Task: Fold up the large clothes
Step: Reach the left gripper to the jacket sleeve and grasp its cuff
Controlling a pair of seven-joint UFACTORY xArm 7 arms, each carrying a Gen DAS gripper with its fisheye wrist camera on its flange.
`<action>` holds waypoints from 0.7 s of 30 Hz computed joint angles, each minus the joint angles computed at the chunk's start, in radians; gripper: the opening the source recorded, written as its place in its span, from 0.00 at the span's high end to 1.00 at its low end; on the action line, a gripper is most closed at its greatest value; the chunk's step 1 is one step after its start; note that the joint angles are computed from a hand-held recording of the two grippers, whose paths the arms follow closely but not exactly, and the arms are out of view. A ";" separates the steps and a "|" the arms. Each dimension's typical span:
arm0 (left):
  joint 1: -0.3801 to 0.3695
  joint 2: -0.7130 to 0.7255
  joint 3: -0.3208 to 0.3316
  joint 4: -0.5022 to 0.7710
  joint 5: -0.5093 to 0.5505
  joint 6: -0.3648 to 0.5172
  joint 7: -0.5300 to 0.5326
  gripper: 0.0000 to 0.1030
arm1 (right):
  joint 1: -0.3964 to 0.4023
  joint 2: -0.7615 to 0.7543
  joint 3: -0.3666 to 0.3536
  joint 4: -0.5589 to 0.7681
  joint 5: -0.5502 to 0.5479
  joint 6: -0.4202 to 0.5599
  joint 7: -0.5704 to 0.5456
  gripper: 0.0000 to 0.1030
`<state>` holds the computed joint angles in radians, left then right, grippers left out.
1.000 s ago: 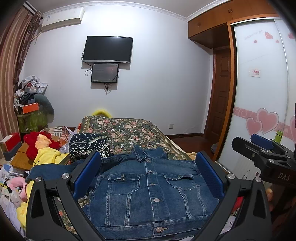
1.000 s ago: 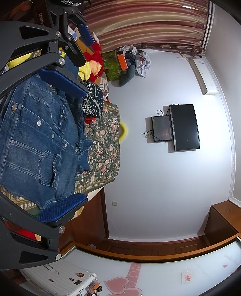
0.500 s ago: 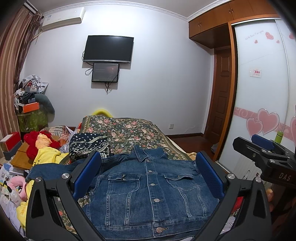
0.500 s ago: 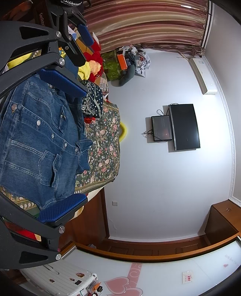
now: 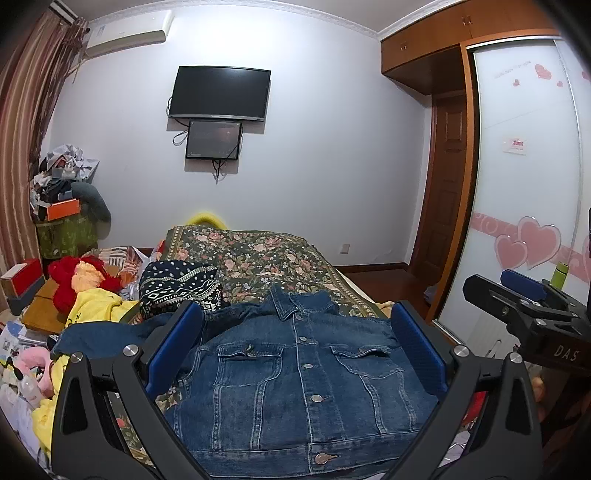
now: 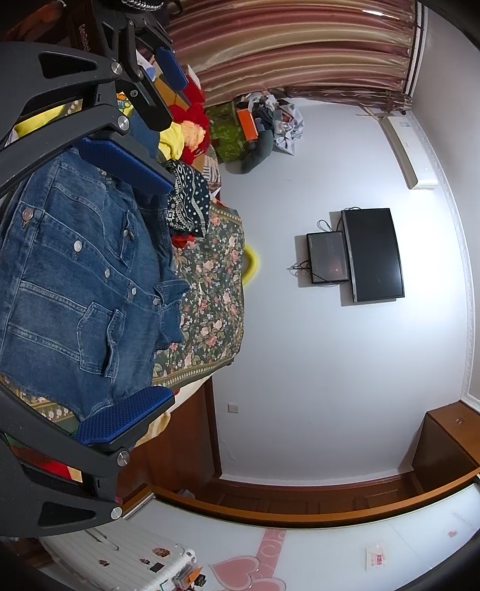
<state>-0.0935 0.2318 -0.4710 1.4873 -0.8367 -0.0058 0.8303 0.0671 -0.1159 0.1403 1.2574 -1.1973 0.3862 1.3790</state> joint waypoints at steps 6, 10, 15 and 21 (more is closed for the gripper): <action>-0.061 0.031 0.090 0.026 0.128 0.029 -0.143 0.00 | 0.011 0.041 -0.014 0.029 0.050 -0.003 -0.052 0.00; -0.134 0.073 0.203 0.064 0.299 0.051 -0.320 0.00 | 0.023 0.075 -0.033 0.050 0.109 -0.007 -0.111 0.00; -0.197 0.149 0.327 0.155 0.465 0.105 -0.522 0.00 | 0.041 0.130 -0.062 0.088 0.216 -0.009 -0.209 0.00; -0.279 0.308 0.520 0.370 0.668 0.243 -0.795 0.00 | 0.063 0.207 -0.102 0.147 0.373 -0.006 -0.346 0.00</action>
<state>-0.3722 0.5394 0.0494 1.8572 -0.1687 0.2376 0.0355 0.1300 0.0907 0.0382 1.4049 -0.8245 0.3804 1.0328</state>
